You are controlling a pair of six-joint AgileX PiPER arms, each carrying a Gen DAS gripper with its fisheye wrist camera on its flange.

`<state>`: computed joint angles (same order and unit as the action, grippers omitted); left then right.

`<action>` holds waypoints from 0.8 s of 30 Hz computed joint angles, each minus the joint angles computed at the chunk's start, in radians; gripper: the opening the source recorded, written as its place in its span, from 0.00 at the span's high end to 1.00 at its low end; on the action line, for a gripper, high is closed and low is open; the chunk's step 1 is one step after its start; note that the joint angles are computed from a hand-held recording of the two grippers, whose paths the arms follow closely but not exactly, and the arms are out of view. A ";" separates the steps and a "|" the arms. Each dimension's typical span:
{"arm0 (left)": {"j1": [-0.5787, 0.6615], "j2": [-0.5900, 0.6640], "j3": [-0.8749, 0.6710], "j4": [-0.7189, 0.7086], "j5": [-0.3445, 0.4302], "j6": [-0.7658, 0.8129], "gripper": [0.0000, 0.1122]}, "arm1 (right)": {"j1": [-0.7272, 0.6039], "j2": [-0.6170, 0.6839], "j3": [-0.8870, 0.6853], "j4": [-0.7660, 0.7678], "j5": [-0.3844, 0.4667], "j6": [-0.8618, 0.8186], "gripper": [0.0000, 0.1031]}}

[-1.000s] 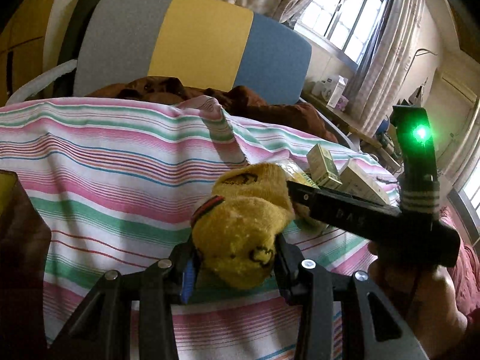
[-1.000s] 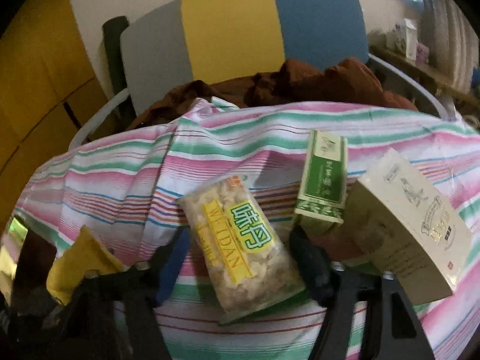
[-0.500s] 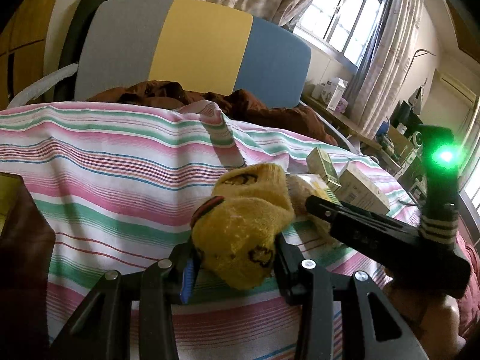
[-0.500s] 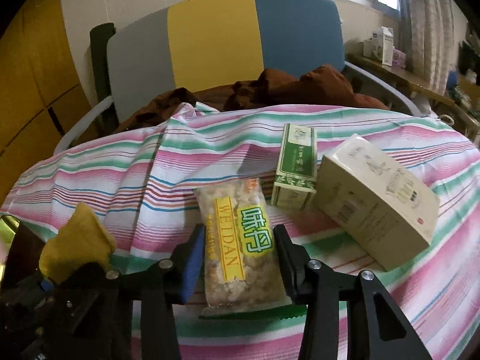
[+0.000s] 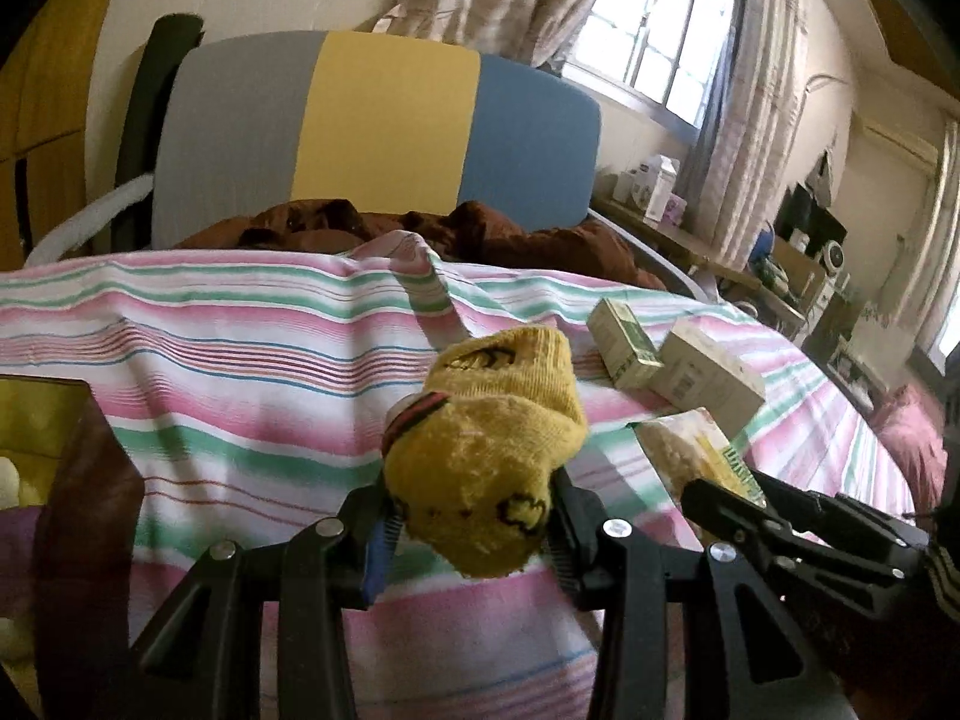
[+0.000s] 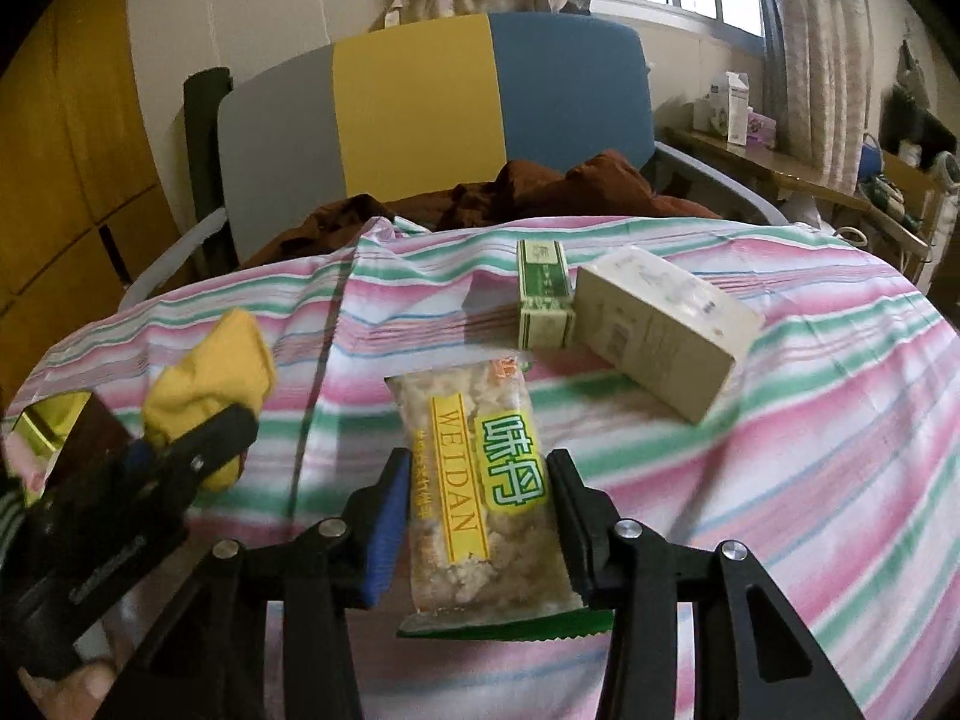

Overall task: Organize objects
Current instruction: 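Carry the yellow sock and WEIDAN bag over the gold tray and open both tools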

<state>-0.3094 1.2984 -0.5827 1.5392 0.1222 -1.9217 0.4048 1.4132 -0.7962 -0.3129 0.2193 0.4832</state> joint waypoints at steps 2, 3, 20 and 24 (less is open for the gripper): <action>-0.032 -0.028 0.019 -0.059 0.031 0.061 0.62 | 0.020 -0.031 0.032 -0.081 -0.004 0.091 0.56; -0.046 -0.042 0.028 -0.079 0.043 0.081 0.62 | 0.032 -0.048 0.049 -0.131 -0.002 0.146 0.56; -0.203 -0.314 0.198 -0.414 0.143 0.370 0.62 | 0.191 -0.259 0.220 -0.314 0.078 0.447 0.56; -0.246 -0.379 0.231 -0.514 0.174 0.445 0.62 | 0.243 -0.325 0.240 -0.312 0.129 0.482 0.56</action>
<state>-0.5558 0.9189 -0.3522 1.0257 0.2965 -1.4764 0.6483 1.0878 -0.5560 -0.6246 0.3481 0.9650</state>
